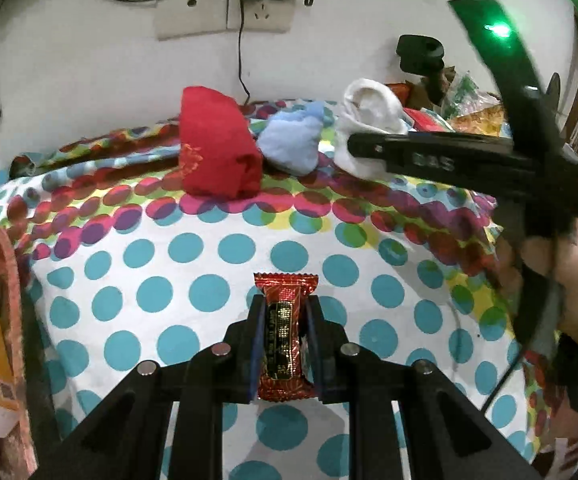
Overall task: Organize objects
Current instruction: 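Grasp the red-wrapped chocolate bar with the left gripper while the right gripper grasps the white sock, then lift the chocolate bar with the left gripper and carry it toward the red tray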
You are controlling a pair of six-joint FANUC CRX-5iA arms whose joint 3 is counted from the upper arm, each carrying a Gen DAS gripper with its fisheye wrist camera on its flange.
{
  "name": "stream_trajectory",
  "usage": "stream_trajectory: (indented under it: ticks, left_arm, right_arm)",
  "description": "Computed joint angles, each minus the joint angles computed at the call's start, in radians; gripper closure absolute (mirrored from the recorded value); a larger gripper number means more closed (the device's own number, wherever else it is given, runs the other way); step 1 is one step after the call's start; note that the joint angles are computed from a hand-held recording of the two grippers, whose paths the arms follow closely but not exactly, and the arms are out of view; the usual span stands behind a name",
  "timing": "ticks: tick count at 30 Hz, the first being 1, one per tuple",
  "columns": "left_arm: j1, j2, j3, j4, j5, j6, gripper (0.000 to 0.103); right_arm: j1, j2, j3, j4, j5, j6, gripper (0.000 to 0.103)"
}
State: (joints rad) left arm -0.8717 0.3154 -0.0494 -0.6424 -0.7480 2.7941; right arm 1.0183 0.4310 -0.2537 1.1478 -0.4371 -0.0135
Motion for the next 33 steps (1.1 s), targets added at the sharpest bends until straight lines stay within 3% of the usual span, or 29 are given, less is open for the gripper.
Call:
stream_trajectory:
  ticks: [2,4,12,17,22,27,33]
  left_arm:
    - [-0.017,0.005,0.01,-0.041,-0.041,0.061,0.084]
    - [-0.017,0.003,0.007,-0.047,-0.042,0.086,0.084]
    - [-0.053,0.02,0.04,-0.104,-0.199,0.228,0.084]
    - [-0.051,0.032,0.055,-0.09,-0.241,0.22,0.083]
    - [-0.064,0.029,0.055,-0.118,-0.28,0.283,0.083]
    - [-0.105,0.04,0.083,-0.177,-0.366,0.339,0.083]
    - [-0.1,0.038,0.08,-0.171,-0.391,0.371,0.083]
  right_arm:
    - [-0.005,-0.017,-0.033,0.056,0.023,-0.069,0.069]
    - [-0.003,-0.021,-0.045,0.06,0.037,-0.082,0.069]
    - [-0.022,-0.016,-0.064,0.085,0.087,-0.155,0.069]
    - [-0.001,-0.003,-0.039,0.0,0.053,-0.082,0.069]
    - [0.027,0.017,-0.003,-0.059,-0.021,-0.019,0.069]
    - [0.038,0.025,0.011,-0.075,-0.052,0.003,0.069]
    - [0.044,0.033,0.024,-0.089,-0.077,0.02,0.069]
